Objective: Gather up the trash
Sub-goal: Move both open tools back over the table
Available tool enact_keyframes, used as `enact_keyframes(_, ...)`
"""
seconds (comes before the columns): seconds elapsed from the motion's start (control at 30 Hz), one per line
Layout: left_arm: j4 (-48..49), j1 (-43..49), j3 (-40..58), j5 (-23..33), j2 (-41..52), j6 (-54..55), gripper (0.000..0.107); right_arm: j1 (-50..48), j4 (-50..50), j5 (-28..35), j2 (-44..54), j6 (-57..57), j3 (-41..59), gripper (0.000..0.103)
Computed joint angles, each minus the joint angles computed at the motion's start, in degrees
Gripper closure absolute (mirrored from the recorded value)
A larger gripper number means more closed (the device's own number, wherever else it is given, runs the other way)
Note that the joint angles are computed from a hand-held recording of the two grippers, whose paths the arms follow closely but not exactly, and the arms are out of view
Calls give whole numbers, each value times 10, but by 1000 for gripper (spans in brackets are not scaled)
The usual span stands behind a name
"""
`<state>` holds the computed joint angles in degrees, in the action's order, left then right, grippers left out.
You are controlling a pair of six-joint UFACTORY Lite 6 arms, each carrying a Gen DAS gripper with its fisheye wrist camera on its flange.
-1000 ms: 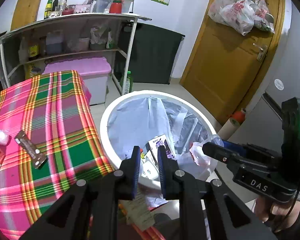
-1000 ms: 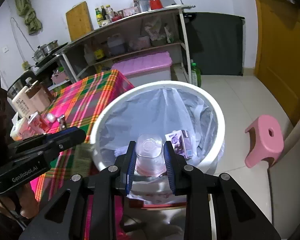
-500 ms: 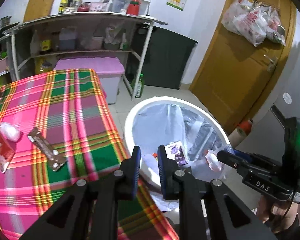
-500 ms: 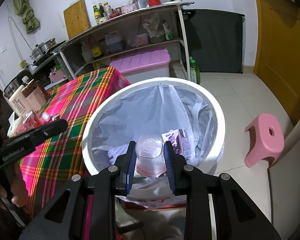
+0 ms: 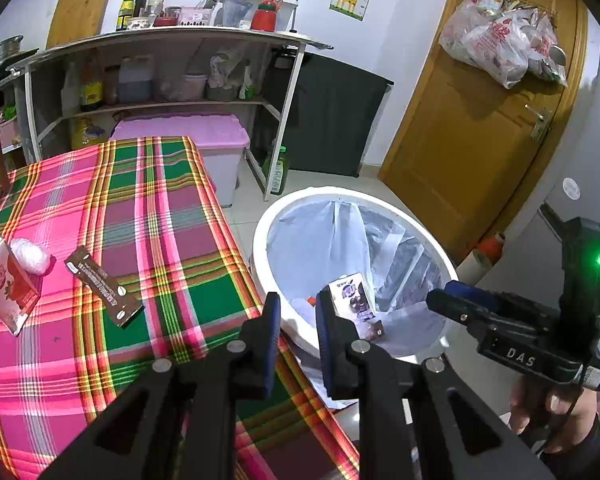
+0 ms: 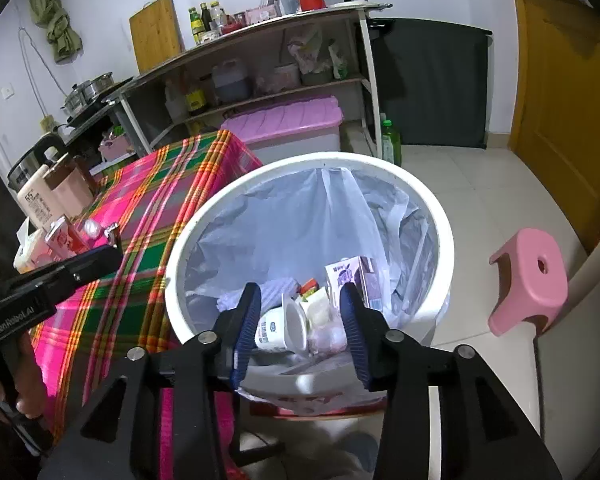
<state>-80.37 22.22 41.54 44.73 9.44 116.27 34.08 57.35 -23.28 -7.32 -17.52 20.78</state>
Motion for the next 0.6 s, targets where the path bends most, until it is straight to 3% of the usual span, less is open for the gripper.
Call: enact_keyframes(0.6,42,110,-9,29,-3,20,86,119,182,-36,-53,-138,8,60)
